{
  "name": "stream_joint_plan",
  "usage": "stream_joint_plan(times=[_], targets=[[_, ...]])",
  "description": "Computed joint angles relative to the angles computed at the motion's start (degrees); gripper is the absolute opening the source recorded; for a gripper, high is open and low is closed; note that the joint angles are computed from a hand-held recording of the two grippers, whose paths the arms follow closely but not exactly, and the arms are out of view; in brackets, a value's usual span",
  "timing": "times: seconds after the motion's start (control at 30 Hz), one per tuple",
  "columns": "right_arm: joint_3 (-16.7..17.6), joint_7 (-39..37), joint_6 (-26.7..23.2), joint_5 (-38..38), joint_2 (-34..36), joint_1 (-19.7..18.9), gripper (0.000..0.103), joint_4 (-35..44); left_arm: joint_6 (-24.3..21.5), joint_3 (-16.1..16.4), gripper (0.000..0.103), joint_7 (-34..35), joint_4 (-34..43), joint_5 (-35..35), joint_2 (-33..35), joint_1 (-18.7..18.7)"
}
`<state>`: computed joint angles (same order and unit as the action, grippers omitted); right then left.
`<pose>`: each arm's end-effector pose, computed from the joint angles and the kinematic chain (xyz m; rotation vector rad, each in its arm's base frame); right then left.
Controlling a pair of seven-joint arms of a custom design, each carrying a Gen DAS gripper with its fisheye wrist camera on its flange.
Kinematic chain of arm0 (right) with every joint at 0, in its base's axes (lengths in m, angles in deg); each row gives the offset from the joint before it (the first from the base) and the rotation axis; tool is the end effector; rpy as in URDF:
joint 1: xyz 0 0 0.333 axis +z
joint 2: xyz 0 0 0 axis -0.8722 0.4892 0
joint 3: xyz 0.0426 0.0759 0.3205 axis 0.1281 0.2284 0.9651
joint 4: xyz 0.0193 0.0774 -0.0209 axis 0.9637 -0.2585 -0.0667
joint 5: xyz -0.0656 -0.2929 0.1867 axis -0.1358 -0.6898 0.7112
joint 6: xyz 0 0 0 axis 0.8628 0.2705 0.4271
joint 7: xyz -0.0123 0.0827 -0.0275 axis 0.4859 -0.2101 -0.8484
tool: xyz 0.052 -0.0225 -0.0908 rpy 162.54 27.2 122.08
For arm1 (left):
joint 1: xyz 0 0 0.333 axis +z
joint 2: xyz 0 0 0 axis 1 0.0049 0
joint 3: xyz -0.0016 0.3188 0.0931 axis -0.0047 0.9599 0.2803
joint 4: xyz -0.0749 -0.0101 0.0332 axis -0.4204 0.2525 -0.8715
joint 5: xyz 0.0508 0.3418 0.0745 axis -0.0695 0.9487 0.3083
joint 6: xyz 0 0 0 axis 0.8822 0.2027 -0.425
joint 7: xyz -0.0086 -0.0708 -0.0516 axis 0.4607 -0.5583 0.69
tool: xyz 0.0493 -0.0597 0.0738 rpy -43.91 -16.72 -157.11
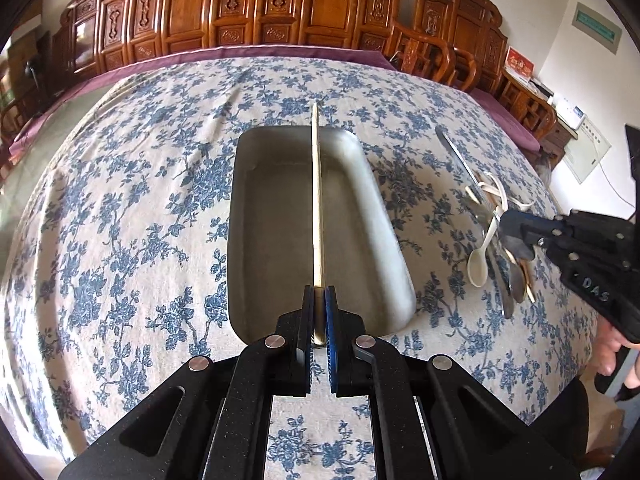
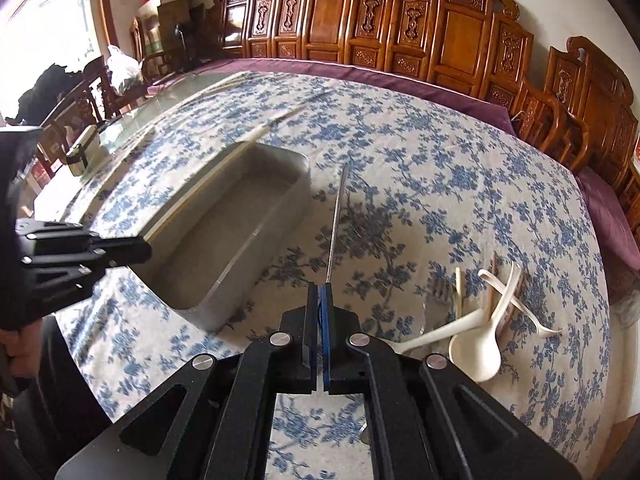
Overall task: Organize utensils
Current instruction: 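Drop the chopstick into the gray tray with the left tool while the right tool drops its utensil there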
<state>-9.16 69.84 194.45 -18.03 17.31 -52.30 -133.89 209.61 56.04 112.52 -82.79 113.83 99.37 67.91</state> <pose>0.7113 0.1618 0.4978 -2.3012 1.0148 -0.2841 0.6061 -0.3382 0.4901 -2.0860 1.7667 -0.6593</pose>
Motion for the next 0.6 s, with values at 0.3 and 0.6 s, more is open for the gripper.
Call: stream_joint_plan(times=[0.3,0.6], targets=[[1.4,2.0,-2.5,1.2,1.5,1.8,0.002,4.0,-0.5,-0.1,0.006,2.7,0.2,-1.7,0.9,1.2],[2.4,5.3,-7.7,1.8,6.1,3.7,0.002,10.1,1.2,0.9,0.018,-0.7,-4.7,0.5,-3.1,1.9]])
